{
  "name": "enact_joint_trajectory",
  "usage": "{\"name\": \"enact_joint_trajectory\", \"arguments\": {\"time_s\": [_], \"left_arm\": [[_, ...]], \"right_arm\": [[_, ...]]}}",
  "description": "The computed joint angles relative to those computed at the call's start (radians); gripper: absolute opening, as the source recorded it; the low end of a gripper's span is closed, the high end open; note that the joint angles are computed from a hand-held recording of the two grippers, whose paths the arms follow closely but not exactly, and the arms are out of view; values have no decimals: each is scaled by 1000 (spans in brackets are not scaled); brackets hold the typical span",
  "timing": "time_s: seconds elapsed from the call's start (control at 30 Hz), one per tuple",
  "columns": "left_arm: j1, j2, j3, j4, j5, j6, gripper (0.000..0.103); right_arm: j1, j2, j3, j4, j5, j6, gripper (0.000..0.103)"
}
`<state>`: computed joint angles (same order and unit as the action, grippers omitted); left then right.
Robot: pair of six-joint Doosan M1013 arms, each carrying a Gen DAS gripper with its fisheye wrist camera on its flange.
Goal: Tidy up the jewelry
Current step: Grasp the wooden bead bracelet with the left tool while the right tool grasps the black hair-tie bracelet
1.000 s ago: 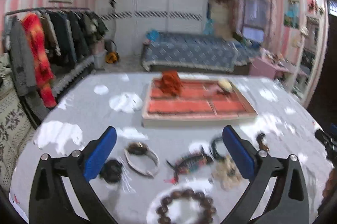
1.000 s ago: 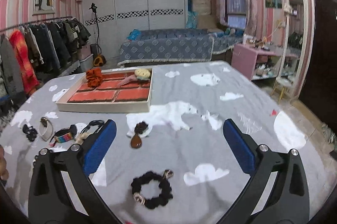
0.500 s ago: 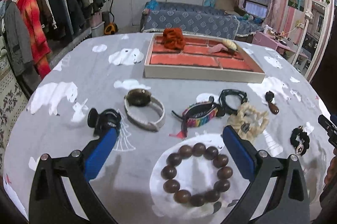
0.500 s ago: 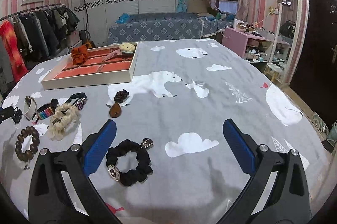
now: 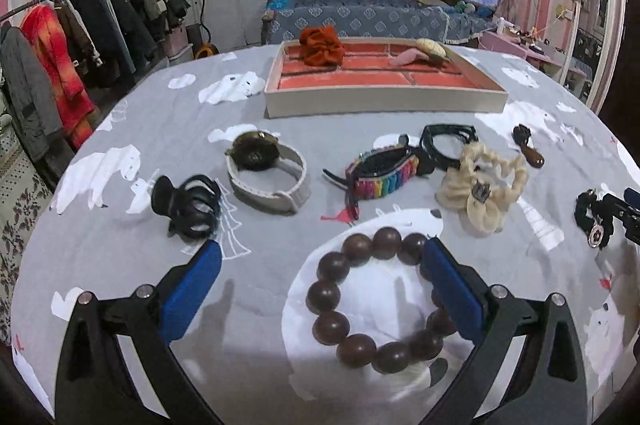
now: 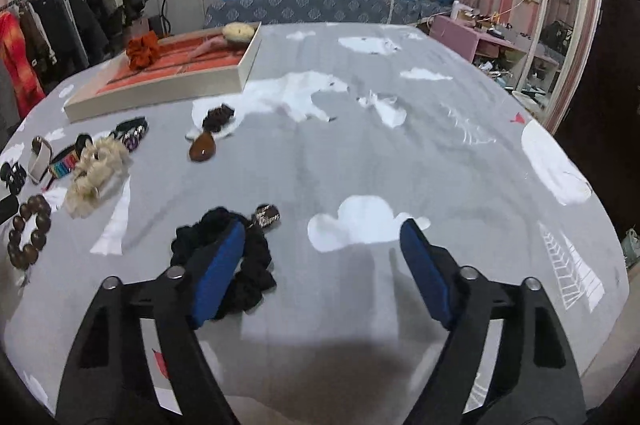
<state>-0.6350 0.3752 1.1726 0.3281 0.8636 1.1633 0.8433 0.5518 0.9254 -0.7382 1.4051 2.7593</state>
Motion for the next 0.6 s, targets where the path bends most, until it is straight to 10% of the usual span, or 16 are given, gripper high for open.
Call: {"name": "enact_joint_trajectory", "arguments": {"time_s": [0.37, 0.6], "left_arm": [[24, 19, -15, -136, 67, 78, 69], [34, 30, -31, -181, 87, 99, 53]], "right_arm": [[0, 7, -1, 54, -31, -17, 70], [-11, 15, -11, 71, -38, -14, 45]]}}
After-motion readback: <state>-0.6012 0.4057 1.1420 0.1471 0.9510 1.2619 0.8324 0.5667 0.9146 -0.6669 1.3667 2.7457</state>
